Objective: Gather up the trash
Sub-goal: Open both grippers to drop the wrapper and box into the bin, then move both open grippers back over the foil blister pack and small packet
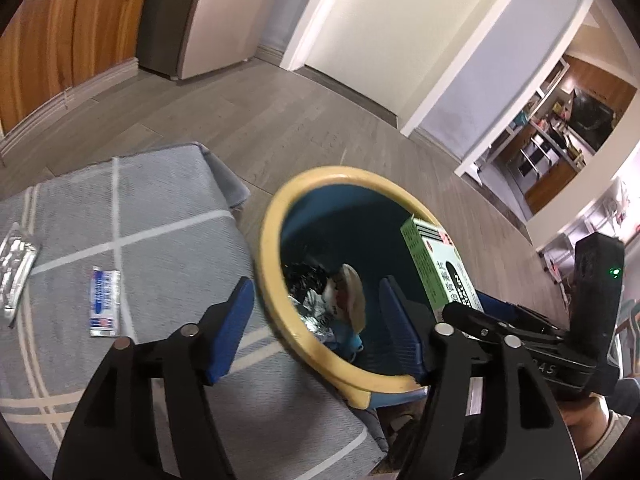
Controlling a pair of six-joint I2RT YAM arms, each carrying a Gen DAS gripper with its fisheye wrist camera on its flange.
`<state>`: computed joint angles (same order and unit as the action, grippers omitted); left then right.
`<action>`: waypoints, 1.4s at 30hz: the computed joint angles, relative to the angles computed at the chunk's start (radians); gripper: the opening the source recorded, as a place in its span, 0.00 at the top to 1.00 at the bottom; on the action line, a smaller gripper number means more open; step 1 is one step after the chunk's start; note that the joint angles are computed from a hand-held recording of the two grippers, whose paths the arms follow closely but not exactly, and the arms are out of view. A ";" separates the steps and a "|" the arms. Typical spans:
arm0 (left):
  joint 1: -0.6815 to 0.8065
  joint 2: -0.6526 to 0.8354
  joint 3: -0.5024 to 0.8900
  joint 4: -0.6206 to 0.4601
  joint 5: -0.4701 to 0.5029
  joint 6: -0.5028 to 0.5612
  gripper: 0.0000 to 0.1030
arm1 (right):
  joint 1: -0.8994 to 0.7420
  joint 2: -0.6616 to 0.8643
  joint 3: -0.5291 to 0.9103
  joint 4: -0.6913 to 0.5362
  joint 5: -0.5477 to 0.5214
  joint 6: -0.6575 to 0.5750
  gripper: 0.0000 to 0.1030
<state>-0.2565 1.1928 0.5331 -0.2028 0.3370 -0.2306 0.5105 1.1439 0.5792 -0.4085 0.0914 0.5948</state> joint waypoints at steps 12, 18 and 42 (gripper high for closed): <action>0.247 -0.171 -0.019 -0.194 0.081 0.166 0.30 | 0.002 0.022 0.013 -0.004 -0.002 0.015 0.28; 0.379 -0.217 -0.022 -0.267 0.115 0.263 0.29 | 0.069 0.037 0.051 -0.009 0.028 0.022 0.25; 0.999 -0.025 0.029 -0.333 0.210 0.716 0.23 | 0.300 0.263 0.265 0.018 0.100 0.040 0.24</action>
